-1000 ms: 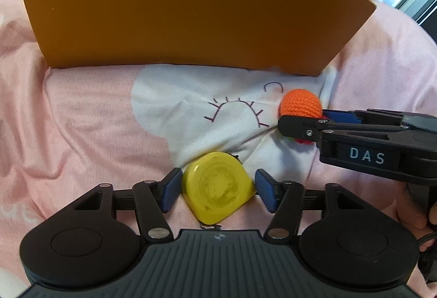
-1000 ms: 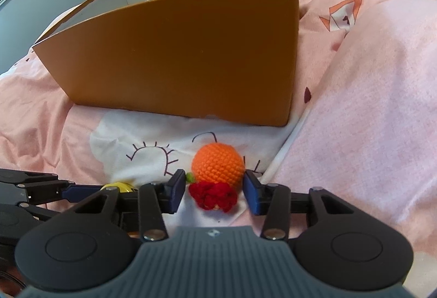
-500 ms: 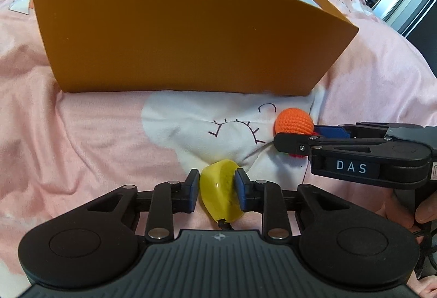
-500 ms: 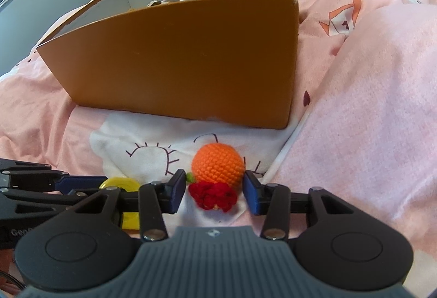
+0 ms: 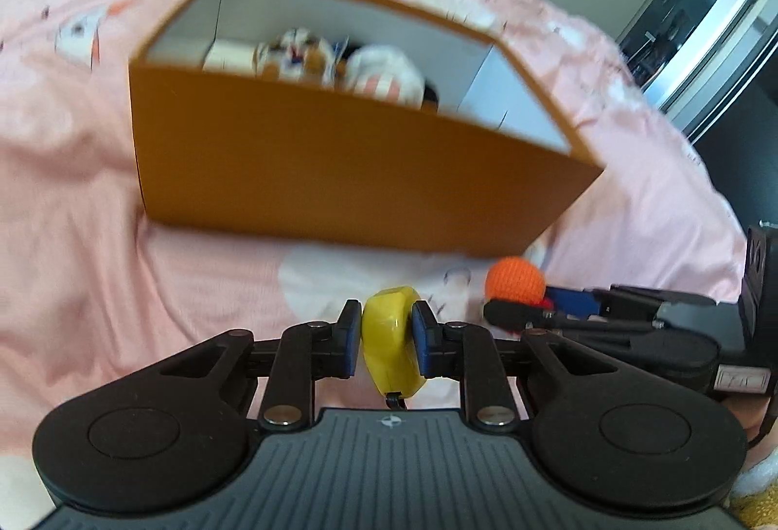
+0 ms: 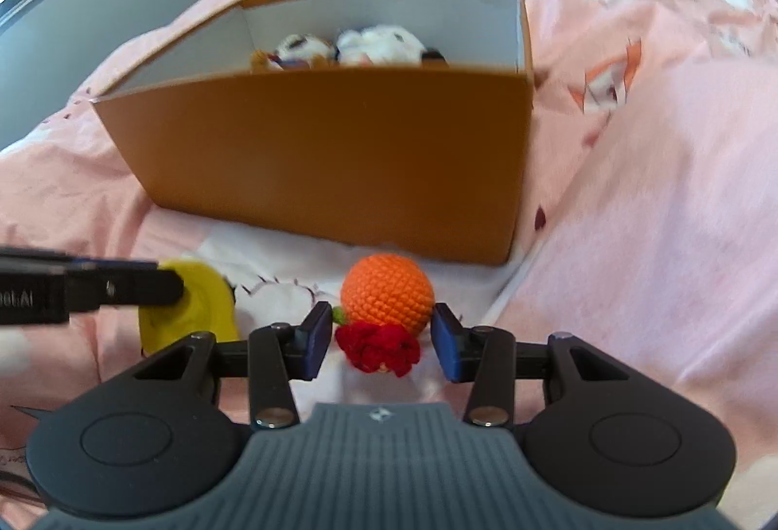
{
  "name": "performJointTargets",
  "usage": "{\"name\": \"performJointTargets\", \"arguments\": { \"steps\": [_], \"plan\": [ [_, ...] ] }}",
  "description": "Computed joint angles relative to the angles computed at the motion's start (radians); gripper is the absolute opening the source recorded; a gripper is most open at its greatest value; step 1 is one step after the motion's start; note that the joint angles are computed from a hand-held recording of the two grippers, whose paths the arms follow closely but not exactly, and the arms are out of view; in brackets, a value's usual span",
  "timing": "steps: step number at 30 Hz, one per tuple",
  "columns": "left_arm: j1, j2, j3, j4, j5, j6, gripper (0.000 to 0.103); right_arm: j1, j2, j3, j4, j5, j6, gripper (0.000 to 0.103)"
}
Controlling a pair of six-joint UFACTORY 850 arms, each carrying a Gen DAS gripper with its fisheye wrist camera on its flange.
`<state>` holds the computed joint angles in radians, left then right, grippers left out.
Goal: Organize objects
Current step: 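Lift and carry the tape measure and crocheted fruit over the orange box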
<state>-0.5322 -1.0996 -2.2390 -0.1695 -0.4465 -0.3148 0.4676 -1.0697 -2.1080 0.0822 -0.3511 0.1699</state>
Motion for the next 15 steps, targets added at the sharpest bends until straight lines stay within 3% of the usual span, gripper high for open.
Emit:
{"name": "performJointTargets", "arguments": {
  "steps": [10, 15],
  "plan": [
    [0.006, 0.074, 0.050, -0.106, 0.127, 0.104, 0.024, 0.011, 0.120, 0.119, 0.074, 0.166, -0.196, 0.046],
    [0.010, 0.041, -0.048, -0.105, 0.135, 0.099, 0.024, 0.013, 0.136, 0.090, -0.064, 0.198, -0.147, 0.046]
  ]
}}
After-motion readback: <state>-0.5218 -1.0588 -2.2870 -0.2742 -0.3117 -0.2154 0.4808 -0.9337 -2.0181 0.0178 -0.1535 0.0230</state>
